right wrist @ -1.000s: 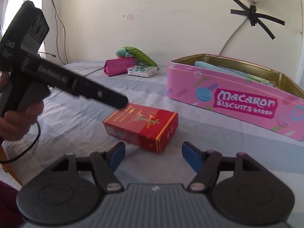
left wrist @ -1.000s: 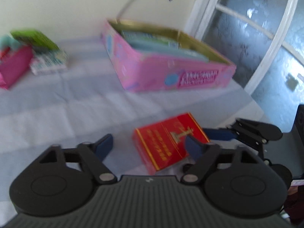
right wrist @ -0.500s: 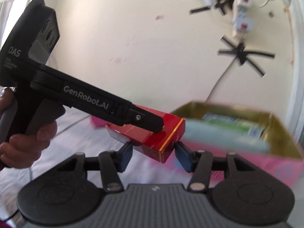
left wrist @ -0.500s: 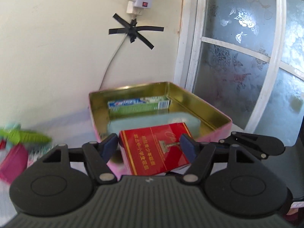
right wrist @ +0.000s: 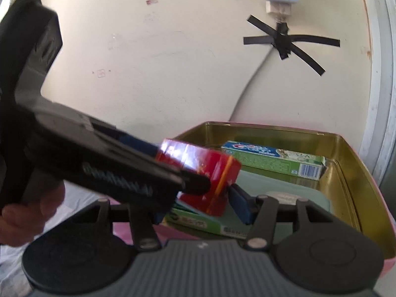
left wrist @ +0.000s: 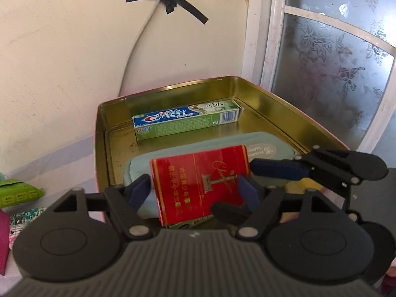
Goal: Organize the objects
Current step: 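Carry the red box into the pink tin and open the right gripper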
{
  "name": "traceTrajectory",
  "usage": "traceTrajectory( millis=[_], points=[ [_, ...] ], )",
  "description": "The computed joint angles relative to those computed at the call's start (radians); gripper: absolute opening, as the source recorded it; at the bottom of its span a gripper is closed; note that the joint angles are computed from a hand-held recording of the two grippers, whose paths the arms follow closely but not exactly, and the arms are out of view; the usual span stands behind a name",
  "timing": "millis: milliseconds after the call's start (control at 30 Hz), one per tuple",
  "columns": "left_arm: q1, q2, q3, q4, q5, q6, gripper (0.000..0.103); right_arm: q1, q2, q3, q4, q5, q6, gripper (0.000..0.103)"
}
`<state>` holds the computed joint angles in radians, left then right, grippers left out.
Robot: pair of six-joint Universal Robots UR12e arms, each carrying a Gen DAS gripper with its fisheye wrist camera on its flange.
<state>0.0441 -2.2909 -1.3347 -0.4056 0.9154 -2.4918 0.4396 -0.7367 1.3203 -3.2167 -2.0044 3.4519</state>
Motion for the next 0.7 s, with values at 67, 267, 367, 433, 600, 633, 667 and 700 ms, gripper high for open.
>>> traceTrajectory(
  millis=[67,267,367,433,600,633,667,700],
  points=[
    [-0.011,-0.006,0.007,0.024,0.031,-0.007,0.083,0.002,0.011,-0.010,0.009,-0.049,0.004,0.060],
    [-0.053,-0.025,0.009,0.200,0.194,-0.074,0.084,0.015,0.060,-0.078,0.088,-0.266,0.043,0.076],
    [-0.047,-0.010,-0.023,0.260,0.187,-0.093,0.084,0.014,0.050,-0.051,0.035,-0.261,0.063,0.074],
    [-0.042,0.005,-0.051,0.302,0.191,-0.094,0.084,0.017,0.039,-0.029,-0.009,-0.250,0.069,0.075],
    [-0.026,0.045,-0.115,0.345,0.199,-0.097,0.084,0.037,0.024,0.003,-0.082,-0.245,0.077,0.076],
    [-0.022,0.054,-0.129,0.349,0.201,-0.096,0.084,0.043,0.022,0.006,-0.090,-0.251,0.080,0.076],
    [-0.017,0.063,-0.143,0.351,0.201,-0.094,0.084,0.050,0.021,0.012,-0.099,-0.260,0.087,0.076],
    [-0.012,0.071,-0.155,0.351,0.199,-0.093,0.084,0.056,0.018,0.018,-0.110,-0.267,0.096,0.076]
  ],
)
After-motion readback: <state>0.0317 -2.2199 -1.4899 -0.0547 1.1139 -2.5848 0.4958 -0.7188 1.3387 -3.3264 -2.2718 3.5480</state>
